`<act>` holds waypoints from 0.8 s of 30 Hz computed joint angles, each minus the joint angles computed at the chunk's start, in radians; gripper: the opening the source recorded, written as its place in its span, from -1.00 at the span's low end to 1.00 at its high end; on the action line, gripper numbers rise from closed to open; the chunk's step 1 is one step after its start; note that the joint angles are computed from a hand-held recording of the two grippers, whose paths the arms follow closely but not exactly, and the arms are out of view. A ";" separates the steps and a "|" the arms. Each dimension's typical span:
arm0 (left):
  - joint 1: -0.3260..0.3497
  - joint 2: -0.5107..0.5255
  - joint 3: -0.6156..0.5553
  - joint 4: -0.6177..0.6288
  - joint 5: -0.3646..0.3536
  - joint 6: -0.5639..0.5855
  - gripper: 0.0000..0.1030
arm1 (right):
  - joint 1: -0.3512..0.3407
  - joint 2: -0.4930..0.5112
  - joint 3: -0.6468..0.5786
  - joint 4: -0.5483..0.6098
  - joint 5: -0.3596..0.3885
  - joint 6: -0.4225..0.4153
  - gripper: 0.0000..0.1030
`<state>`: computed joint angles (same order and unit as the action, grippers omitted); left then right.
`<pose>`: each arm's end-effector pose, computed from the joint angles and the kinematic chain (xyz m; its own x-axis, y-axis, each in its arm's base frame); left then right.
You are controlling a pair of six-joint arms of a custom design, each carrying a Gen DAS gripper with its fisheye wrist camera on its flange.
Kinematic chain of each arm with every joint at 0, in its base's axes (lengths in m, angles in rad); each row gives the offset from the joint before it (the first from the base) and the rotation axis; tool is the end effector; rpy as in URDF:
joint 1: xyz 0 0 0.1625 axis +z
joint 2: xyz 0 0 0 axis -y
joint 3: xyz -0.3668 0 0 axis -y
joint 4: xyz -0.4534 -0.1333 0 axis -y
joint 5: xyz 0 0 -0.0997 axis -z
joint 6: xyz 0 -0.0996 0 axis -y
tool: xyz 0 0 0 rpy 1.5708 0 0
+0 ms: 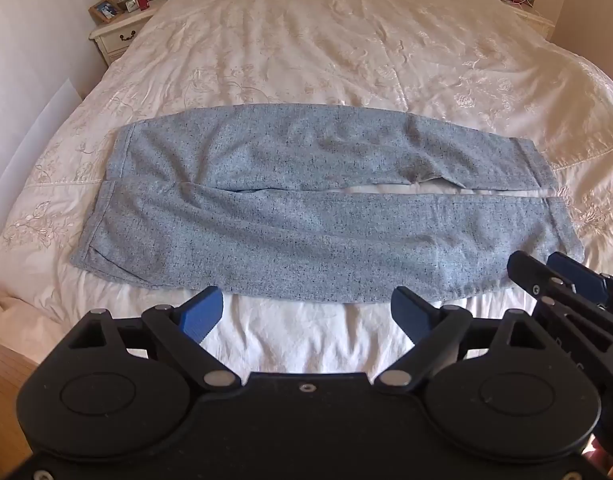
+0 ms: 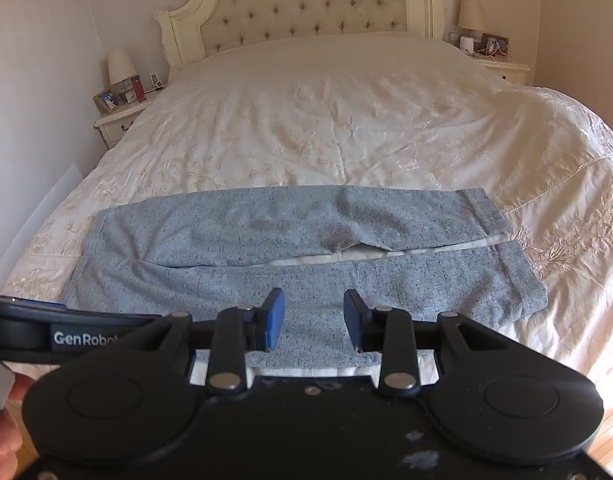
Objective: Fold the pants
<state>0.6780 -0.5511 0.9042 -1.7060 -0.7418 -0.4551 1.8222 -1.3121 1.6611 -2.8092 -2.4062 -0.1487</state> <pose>-0.5095 -0.6758 0.1105 -0.6034 0.2932 -0.7416 0.5513 0.8253 -0.1222 0.2154 -0.5999 0.3974 -0.7611 0.2963 0.5770 -0.2725 0.6613 -0.6989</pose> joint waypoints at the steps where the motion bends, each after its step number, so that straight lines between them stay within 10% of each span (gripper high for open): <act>1: -0.001 0.003 -0.004 0.006 0.000 0.008 0.78 | 0.000 0.001 -0.001 -0.003 -0.003 0.001 -0.30; 24: -0.007 -0.016 0.040 0.006 -0.047 -0.049 0.78 | -0.010 -0.022 0.006 0.089 -0.019 0.059 -0.30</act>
